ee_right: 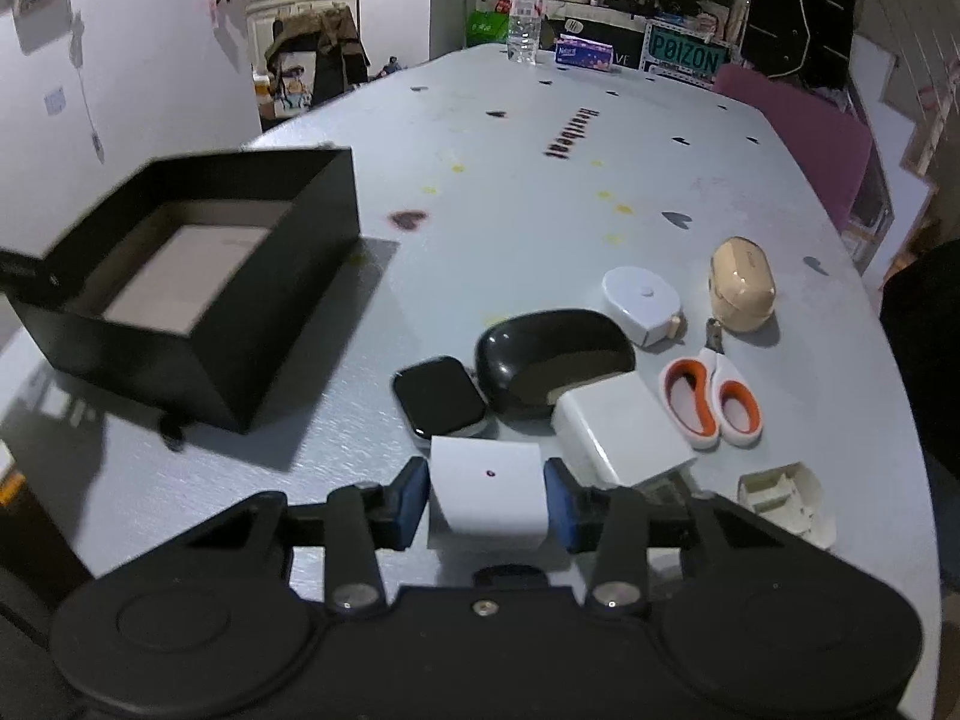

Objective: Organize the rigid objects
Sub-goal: 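Grasp the white charger plug with the right gripper and drop it into the box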

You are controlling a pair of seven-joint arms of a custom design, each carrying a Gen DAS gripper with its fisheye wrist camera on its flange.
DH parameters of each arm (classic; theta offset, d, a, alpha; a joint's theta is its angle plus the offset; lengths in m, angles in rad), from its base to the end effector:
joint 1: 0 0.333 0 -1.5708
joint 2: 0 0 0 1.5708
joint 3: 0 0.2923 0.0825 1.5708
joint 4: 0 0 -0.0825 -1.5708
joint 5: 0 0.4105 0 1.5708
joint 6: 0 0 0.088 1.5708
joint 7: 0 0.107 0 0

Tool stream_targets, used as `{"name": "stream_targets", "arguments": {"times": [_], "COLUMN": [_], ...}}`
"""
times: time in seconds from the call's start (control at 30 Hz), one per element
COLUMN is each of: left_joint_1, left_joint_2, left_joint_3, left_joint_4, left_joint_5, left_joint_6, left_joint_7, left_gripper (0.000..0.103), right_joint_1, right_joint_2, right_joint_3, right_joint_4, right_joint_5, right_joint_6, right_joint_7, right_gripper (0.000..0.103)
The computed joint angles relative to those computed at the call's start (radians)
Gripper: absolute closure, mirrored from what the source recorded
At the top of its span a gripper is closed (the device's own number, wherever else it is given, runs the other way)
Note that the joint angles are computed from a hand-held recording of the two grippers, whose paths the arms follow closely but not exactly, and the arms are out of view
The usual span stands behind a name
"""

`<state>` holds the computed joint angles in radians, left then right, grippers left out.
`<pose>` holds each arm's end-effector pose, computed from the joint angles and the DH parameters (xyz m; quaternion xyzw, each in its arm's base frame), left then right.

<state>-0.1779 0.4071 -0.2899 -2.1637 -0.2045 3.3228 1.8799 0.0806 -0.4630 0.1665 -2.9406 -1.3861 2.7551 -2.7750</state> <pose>0.5646 -0.2552 0.2562 -0.4761 0.7962 -0.3237 0.1858 0.3312 0.1132 0.2547 -0.5046 0.7862 -0.3069 0.1819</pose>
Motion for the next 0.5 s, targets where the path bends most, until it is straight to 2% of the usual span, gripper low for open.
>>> {"name": "stream_targets", "arguments": {"times": [0.2, 0.27, 0.33, 0.5], "left_joint_1": [0.023, 0.060, 0.092, 0.092], "left_joint_2": [0.005, 0.009, 0.012, 0.016], "left_joint_3": [-0.023, -0.057, -0.087, -0.089], "left_joint_4": [-0.003, -0.005, -0.009, -0.012], "left_joint_5": [0.008, 0.025, 0.045, 0.073], "left_joint_6": [0.011, 0.013, 0.016, 0.028], "left_joint_7": [-0.007, -0.007, -0.006, 0.003], "left_gripper": [0.099, 0.100, 0.101, 0.101], "right_joint_1": [0.002, 0.000, -0.005, 0.001], "right_joint_2": [-0.049, -0.042, -0.019, 0.091], "right_joint_3": [0.015, 0.016, 0.009, -0.017], "right_joint_4": [0.029, 0.063, 0.106, 0.241], "right_joint_5": [-0.017, -0.036, -0.064, -0.085], "right_joint_6": [0.013, 0.024, 0.047, 0.077], "right_joint_7": [0.037, 0.039, 0.048, 0.027], "right_gripper": [0.060, 0.060, 0.060, 0.060]}}
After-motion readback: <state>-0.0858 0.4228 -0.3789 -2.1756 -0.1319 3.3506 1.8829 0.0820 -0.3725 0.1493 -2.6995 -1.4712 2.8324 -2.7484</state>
